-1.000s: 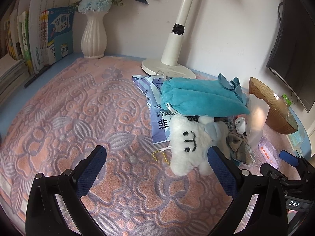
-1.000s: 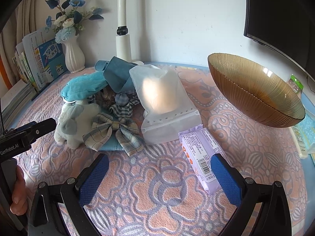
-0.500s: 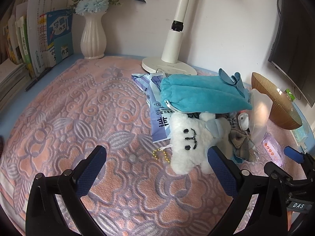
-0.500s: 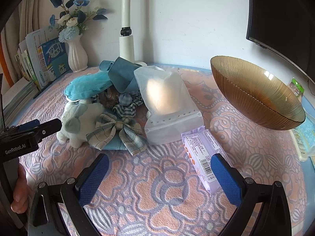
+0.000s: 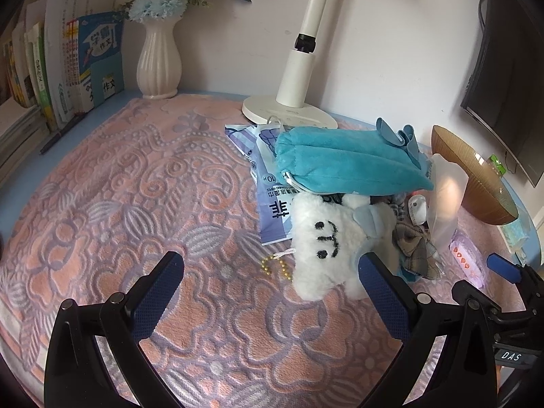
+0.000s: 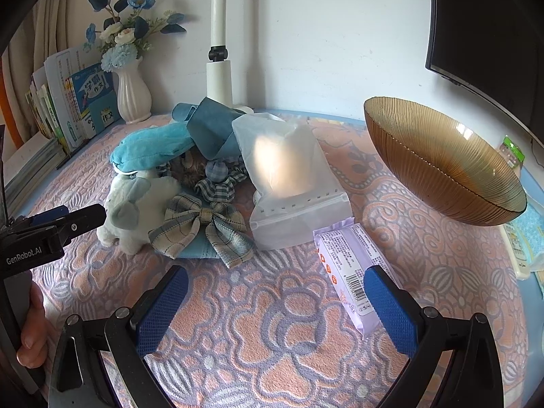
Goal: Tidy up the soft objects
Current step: 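Move both grippers toward the pile of soft items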
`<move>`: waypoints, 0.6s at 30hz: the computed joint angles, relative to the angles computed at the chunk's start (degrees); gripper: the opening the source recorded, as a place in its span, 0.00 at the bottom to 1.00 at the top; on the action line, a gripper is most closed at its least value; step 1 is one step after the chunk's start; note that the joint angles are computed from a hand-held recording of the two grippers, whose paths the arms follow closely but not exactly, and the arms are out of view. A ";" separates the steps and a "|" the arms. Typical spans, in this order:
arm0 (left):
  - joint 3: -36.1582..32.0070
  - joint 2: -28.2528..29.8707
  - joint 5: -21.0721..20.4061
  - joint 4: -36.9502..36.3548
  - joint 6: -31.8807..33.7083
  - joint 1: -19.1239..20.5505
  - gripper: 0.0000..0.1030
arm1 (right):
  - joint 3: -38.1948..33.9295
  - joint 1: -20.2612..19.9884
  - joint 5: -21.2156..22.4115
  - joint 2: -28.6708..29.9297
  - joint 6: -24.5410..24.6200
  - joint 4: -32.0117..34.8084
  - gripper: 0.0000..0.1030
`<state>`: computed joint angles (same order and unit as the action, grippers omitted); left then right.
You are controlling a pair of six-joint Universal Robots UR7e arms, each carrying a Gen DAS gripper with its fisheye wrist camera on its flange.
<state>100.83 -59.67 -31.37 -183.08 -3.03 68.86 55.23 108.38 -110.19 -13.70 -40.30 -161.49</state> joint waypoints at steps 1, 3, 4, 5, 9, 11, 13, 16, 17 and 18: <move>0.01 -0.05 -0.20 0.01 0.05 0.06 0.99 | -0.11 0.03 -0.10 0.08 -0.02 0.05 1.00; 0.02 -0.06 -0.28 -0.24 0.12 0.11 0.99 | -0.03 0.07 -0.17 0.10 -0.08 -0.16 1.00; 0.05 -0.09 -0.39 -0.30 0.14 0.14 0.99 | 0.05 0.07 -0.16 0.08 -0.11 -0.28 1.00; 0.06 -0.11 -0.50 -0.24 0.10 0.18 0.99 | 0.10 0.06 -0.19 0.07 -0.10 -0.33 1.00; 0.02 -0.47 -1.61 1.55 -0.78 0.45 0.99 | 0.14 0.10 -0.21 0.07 -0.02 -0.36 1.00; -0.05 -0.44 -1.55 1.70 -0.89 0.49 0.99 | 0.15 0.09 -0.26 0.07 -0.05 -0.39 1.00; 0.02 -0.37 -1.49 1.32 -0.68 0.43 0.99 | 0.25 0.08 -0.22 0.01 0.01 -0.46 1.00; 0.01 -0.41 -1.58 1.72 -0.73 0.46 0.99 | 0.19 0.09 -0.19 0.03 -0.01 -0.38 1.00; -0.02 -0.40 -1.60 1.91 -0.79 0.47 0.99 | 0.26 0.07 -0.11 -0.02 -0.03 -0.42 1.00; -0.06 -0.39 -1.61 2.07 -0.84 0.48 0.99 | 0.57 0.06 0.09 -0.15 -0.09 -0.70 1.00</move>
<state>100.77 -60.06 -32.98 -181.00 -3.87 69.34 55.80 108.44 -110.11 -13.85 -40.39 -162.19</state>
